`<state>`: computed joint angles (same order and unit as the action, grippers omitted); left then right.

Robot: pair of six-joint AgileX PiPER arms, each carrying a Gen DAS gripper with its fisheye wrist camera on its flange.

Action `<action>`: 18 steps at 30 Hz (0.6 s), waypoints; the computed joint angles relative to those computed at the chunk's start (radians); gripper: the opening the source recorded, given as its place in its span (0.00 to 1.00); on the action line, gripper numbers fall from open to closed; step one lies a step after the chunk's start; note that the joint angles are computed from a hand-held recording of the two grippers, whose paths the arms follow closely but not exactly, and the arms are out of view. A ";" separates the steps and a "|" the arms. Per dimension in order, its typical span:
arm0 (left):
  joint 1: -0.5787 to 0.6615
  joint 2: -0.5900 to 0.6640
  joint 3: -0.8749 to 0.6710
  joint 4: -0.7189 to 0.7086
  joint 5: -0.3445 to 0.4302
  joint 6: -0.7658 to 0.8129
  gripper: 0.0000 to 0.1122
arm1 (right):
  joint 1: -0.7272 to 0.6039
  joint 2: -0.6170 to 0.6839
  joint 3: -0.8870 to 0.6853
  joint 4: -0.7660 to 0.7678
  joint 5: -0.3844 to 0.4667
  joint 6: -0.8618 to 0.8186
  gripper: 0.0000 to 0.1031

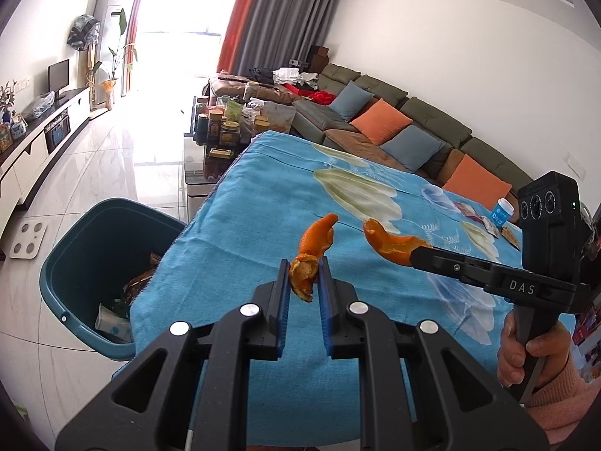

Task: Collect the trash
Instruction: 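Carry both orange peels from the bedspread over the teal bin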

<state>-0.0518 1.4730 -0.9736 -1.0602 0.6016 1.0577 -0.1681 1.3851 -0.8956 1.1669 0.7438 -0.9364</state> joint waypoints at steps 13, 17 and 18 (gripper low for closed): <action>0.077 -0.014 0.006 -0.011 0.016 0.017 0.13 | 0.081 0.055 -0.067 -0.016 -0.016 0.032 0.13; 0.110 -0.013 0.004 -0.015 0.030 0.026 0.13 | 0.107 0.072 -0.087 -0.023 -0.021 0.040 0.13; 0.114 -0.010 0.001 -0.015 0.033 0.024 0.13 | 0.114 0.079 -0.094 -0.023 -0.020 0.042 0.13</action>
<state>0.0620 1.4628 -0.9723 -1.0754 0.6347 1.0817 -0.0546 1.4643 -0.9899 1.1441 0.7233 -0.8949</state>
